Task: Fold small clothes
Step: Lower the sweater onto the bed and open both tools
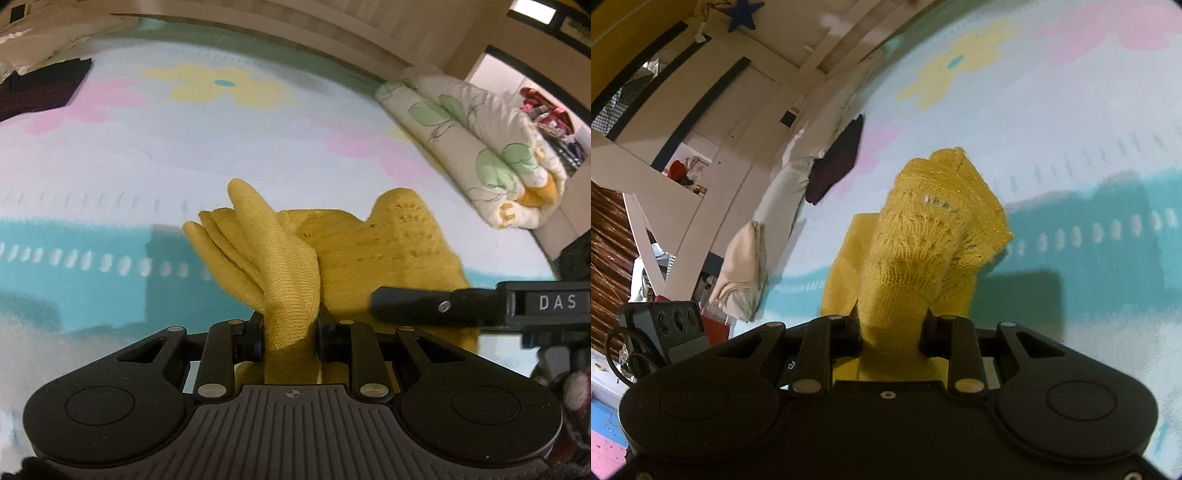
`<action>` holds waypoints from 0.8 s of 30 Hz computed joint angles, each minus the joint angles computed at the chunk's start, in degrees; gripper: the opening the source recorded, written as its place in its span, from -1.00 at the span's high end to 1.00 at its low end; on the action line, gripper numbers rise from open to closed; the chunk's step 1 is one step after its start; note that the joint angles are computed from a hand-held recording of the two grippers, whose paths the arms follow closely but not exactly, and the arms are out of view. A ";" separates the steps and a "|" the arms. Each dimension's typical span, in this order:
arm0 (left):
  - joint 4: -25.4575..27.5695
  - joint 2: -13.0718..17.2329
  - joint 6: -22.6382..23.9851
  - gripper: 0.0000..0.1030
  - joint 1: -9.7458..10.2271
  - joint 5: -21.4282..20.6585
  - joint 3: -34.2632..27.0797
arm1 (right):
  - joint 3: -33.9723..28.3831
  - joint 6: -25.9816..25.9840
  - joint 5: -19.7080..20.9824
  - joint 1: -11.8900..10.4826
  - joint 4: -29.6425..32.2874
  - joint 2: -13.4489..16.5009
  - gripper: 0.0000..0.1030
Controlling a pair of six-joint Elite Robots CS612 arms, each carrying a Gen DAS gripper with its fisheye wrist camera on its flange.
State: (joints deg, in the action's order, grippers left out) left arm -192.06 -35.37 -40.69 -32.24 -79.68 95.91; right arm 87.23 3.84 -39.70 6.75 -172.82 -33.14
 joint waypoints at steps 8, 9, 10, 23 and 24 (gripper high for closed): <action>5.34 0.94 -1.74 0.23 0.60 3.14 0.06 | 0.00 -6.20 -26.75 1.86 -0.78 -0.68 0.04; 5.70 0.83 -0.80 0.23 0.44 3.69 -0.06 | 0.02 -6.56 -27.55 1.87 -1.37 -0.56 -0.15; 5.83 0.65 -0.46 0.23 0.35 4.19 0.04 | 0.04 -6.99 -28.15 1.93 -1.65 -0.61 -0.17; 14.60 2.50 0.47 -0.03 -0.12 12.19 -6.19 | -3.29 -7.17 -36.67 4.39 -5.12 1.69 -0.30; 14.75 2.47 0.21 -0.08 0.00 12.36 -5.97 | -3.78 -7.46 -37.97 4.56 -3.88 2.04 -0.35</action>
State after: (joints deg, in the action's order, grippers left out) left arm -177.31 -32.91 -40.49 -32.24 -67.33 89.94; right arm 83.44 -3.62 -77.66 11.31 -176.71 -31.11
